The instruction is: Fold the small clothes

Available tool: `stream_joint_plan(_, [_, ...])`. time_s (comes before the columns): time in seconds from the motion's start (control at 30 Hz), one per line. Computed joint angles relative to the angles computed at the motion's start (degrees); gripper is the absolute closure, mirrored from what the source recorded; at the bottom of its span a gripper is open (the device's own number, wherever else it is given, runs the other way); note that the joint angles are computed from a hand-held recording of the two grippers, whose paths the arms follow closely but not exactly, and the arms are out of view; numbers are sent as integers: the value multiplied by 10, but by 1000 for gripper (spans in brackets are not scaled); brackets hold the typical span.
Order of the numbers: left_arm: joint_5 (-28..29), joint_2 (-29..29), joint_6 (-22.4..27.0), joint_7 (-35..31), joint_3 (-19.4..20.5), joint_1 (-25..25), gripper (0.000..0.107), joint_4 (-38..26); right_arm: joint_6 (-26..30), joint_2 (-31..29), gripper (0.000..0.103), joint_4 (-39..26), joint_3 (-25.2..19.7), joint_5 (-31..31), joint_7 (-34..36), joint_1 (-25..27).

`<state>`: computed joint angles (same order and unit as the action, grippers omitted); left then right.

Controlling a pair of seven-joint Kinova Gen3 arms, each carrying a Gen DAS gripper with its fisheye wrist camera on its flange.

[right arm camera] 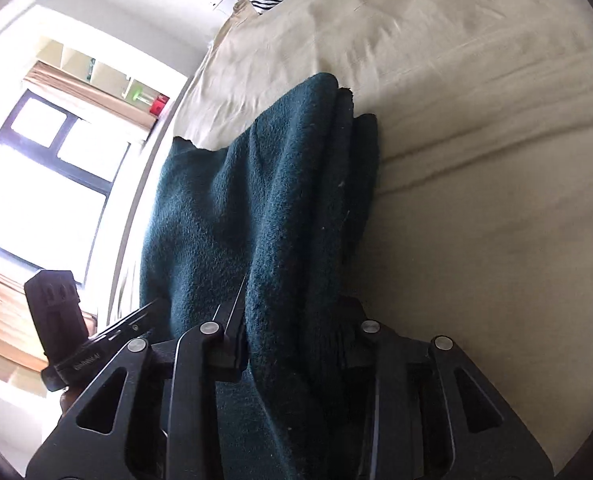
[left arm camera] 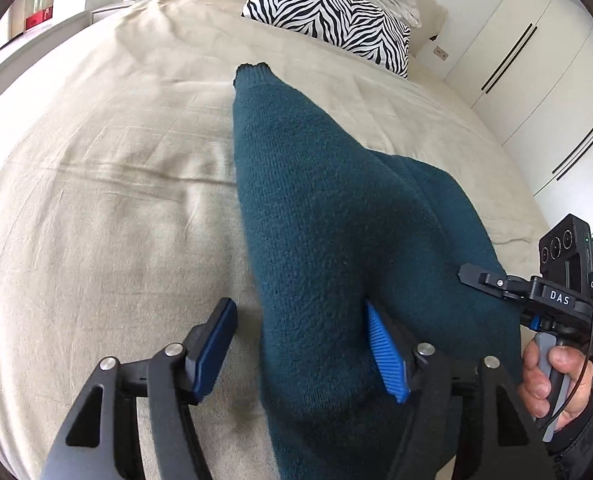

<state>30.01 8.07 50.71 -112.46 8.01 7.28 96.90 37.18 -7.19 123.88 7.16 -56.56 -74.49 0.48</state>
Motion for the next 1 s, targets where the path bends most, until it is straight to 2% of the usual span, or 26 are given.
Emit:
stream_joint_plan(0.03, [7, -2, 0, -2, -1, -3, 39, 3, 3, -2, 61, 8, 2, -14, 14, 7])
stream_joint_plan(0.1, [12, -18, -7, -2, -3, -4, 39, 16, 11, -9, 60, 8, -25, -14, 16, 47])
stream_joint_plan(0.27, [-23, -91, -80, -1, -7, 16, 39, 67, 40, -81, 58, 4, -138, 91, -89, 180])
stream_joint_plan(0.33, [-19, -124, -111, -5, 27, -18, 33, 89, 54, -122, 58, 4, -176, 134, -135, 233])
stream_joint_plan(0.4, [-8, -167, -148, -13, 76, -69, 13, 118, 64, -173, 58, 5, -220, 180, -181, 286])
stream_joint_plan(0.47, [-27, -205, -195, -2, 129, -110, 5, 132, 63, -225, 58, 4, -265, 227, -213, 339])
stream_joint_plan(0.53, [-74, -253, -241, 28, 182, -148, 5, 149, 87, -278, 58, -21, -299, 272, -235, 382])
stream_joint_plan(0.6, [-120, -296, -276, 62, 235, -194, 5, 159, 104, -328, 56, -49, -317, 318, -263, 397])
stream_joint_plan(0.63, [-143, -314, -279, 81, 251, -209, 5, 159, 104, -351, 53, -59, -319, 341, -277, 396])
stream_joint_plan(0.67, [-167, -326, -273, 98, 257, -213, 5, 154, 99, -371, 39, -69, -326, 362, -295, 398])
stream_joint_plan(0.7, [-190, -332, -262, 114, 254, -206, 5, 145, 91, -389, 20, -77, -327, 383, -316, 391])
stream_joint_plan(0.77, [-227, -352, -247, 161, 266, -221, 5, 130, 56, -426, 2, -83, -330, 414, -361, 382])
stream_joint_plan(0.8, [-242, -368, -239, 184, 278, -237, 5, 125, 41, -444, 2, -85, -330, 423, -376, 383])
stream_joint_plan(0.87, [-280, -382, -233, 231, 282, -238, 5, 118, 33, -461, 0, -107, -325, 432, -379, 381])
stream_joint_plan(0.93, [-326, -359, -196, 276, 265, -197, 5, 93, 53, -460, 0, -139, -321, 428, -356, 386])
stream_joint_plan(1.0, [-358, -320, -149, 317, 237, -144, 5, 64, 84, -451, 0, -176, -312, 398, -313, 394])
